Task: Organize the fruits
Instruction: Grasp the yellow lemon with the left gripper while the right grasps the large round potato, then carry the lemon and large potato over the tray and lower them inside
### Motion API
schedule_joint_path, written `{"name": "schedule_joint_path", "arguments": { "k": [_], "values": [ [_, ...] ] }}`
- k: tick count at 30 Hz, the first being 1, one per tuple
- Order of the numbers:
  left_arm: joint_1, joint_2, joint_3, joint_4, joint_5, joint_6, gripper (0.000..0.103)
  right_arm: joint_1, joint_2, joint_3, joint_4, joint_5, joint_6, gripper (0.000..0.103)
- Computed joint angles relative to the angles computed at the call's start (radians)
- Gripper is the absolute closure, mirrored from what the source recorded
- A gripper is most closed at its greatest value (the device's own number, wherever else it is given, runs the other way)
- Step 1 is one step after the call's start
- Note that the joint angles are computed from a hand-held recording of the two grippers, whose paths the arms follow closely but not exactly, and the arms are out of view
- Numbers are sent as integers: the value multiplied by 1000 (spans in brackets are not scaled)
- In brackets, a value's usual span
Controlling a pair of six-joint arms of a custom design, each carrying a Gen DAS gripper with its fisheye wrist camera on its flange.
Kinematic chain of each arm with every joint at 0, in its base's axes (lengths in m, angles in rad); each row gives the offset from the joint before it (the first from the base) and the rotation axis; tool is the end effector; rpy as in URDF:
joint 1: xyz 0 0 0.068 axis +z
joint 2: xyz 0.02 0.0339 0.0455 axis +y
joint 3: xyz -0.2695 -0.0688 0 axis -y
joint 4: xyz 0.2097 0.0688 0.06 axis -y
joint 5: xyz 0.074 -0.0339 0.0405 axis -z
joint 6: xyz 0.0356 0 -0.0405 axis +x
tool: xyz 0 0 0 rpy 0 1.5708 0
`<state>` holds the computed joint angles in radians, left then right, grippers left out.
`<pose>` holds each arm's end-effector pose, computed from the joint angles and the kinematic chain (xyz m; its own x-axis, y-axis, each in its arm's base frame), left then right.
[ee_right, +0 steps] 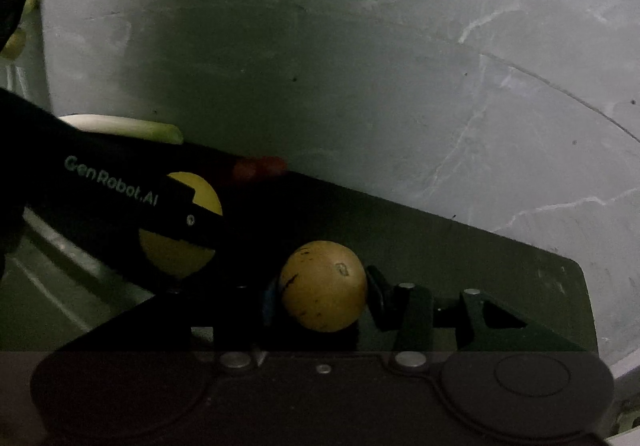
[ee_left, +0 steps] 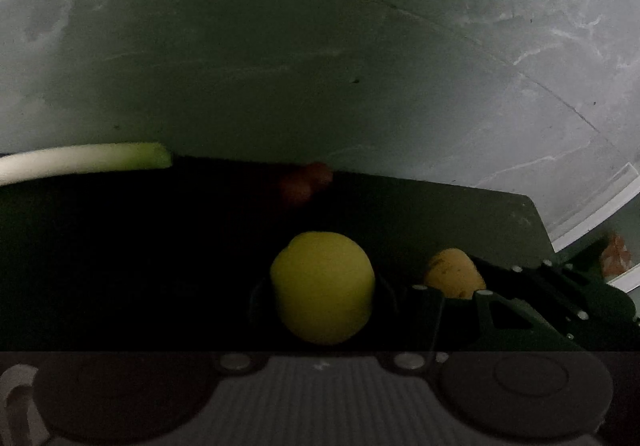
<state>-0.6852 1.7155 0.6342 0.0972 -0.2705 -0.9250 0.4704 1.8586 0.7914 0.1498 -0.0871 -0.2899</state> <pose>0.2154 -0.1637 0.1331 -0.7836 -0.3535 -0.5109 -0.2169 0.9263 -0.3082 0.2810 0.1463 0.1303 -0.5357 -0.5919 -0.6023 -0.6802 0.7251 -0.1076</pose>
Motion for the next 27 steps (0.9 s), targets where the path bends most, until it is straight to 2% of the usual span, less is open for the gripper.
{"name": "schedule_joint_path", "arguments": {
  "k": [10,20,27],
  "values": [
    [-104,-242,-109,-117,-71,-102,43,74,-257,-157,-86,37,36,57],
    [-269,-385,-157,-238,-130,-192,43,177,-484,-262,-223,120,120,57],
    [-386,-419,-179,-289,-155,-262,43,252,-646,-326,-349,198,209,57]
  ]
}}
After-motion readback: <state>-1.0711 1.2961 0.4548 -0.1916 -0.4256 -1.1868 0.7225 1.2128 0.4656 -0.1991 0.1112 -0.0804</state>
